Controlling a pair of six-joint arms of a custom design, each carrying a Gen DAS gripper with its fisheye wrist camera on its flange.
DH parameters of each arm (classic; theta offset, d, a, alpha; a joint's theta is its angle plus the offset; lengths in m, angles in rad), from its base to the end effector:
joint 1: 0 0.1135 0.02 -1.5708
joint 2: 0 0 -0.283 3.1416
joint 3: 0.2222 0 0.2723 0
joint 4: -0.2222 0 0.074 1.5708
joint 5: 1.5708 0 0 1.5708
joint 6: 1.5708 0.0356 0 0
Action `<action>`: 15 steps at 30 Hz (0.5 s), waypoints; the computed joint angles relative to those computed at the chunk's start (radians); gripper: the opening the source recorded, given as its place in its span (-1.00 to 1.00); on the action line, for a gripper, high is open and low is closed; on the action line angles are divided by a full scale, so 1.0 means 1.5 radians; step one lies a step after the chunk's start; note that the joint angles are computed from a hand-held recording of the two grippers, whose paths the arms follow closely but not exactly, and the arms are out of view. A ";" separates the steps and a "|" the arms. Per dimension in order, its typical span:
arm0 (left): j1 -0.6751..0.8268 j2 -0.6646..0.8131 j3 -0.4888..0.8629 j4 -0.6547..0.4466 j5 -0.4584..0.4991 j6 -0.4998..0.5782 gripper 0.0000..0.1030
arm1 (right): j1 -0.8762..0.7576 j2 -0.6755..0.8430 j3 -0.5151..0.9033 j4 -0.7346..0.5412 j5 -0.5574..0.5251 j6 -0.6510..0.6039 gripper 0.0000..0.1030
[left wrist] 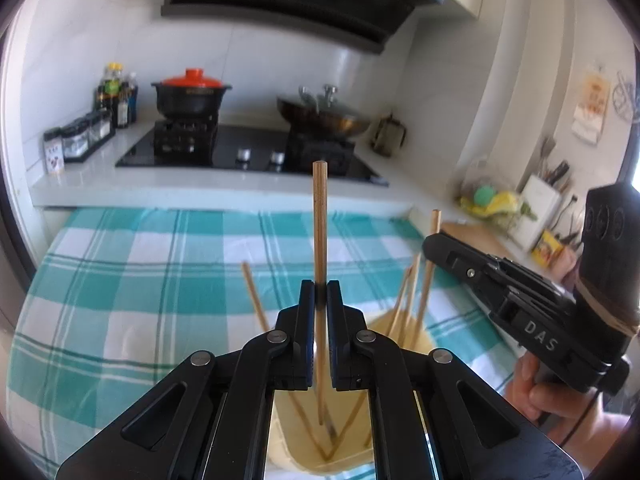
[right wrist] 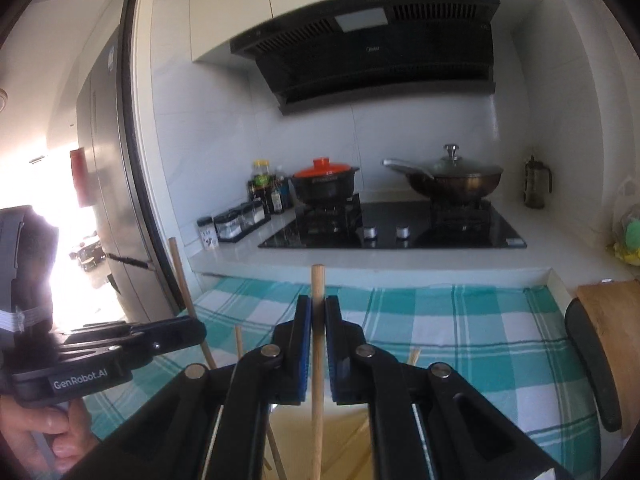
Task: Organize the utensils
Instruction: 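Lift both chopsticks over the cream holder and open both tools to drop them in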
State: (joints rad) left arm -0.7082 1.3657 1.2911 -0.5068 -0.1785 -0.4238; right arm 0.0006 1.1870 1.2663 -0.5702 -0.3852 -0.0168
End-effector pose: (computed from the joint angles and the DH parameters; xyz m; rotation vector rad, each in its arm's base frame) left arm 0.2493 -0.2052 0.3707 0.2044 2.1690 -0.4651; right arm 0.2684 0.0135 0.4063 -0.2550 2.0286 0.3862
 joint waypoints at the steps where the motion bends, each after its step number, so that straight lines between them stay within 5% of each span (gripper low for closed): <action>1: -0.003 0.011 0.004 -0.013 -0.006 -0.002 -0.92 | 0.000 0.015 0.004 -0.026 -0.019 -0.010 -0.85; 4: -0.008 0.013 0.007 -0.050 -0.006 -0.007 -0.50 | 0.011 0.048 0.030 -0.092 -0.021 -0.039 -0.79; 6: -0.021 -0.017 -0.005 -0.067 -0.032 -0.013 0.10 | 0.011 0.037 0.039 -0.108 -0.018 -0.049 -0.74; 7: -0.031 -0.037 -0.012 -0.077 -0.050 -0.014 0.18 | 0.009 0.023 0.041 -0.114 -0.021 -0.049 -0.66; 10: -0.068 -0.096 -0.020 -0.140 -0.101 -0.034 0.38 | -0.003 -0.022 0.068 -0.155 -0.015 -0.056 0.01; 15: -0.220 -0.176 -0.023 -0.300 -0.274 -0.147 0.90 | -0.022 -0.106 0.121 -0.294 0.007 -0.114 0.06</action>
State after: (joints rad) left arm -1.0385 1.1013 1.2564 -0.9567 -0.5897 -0.6447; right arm -0.0325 1.0281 1.4471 -1.0116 -0.3743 -0.1876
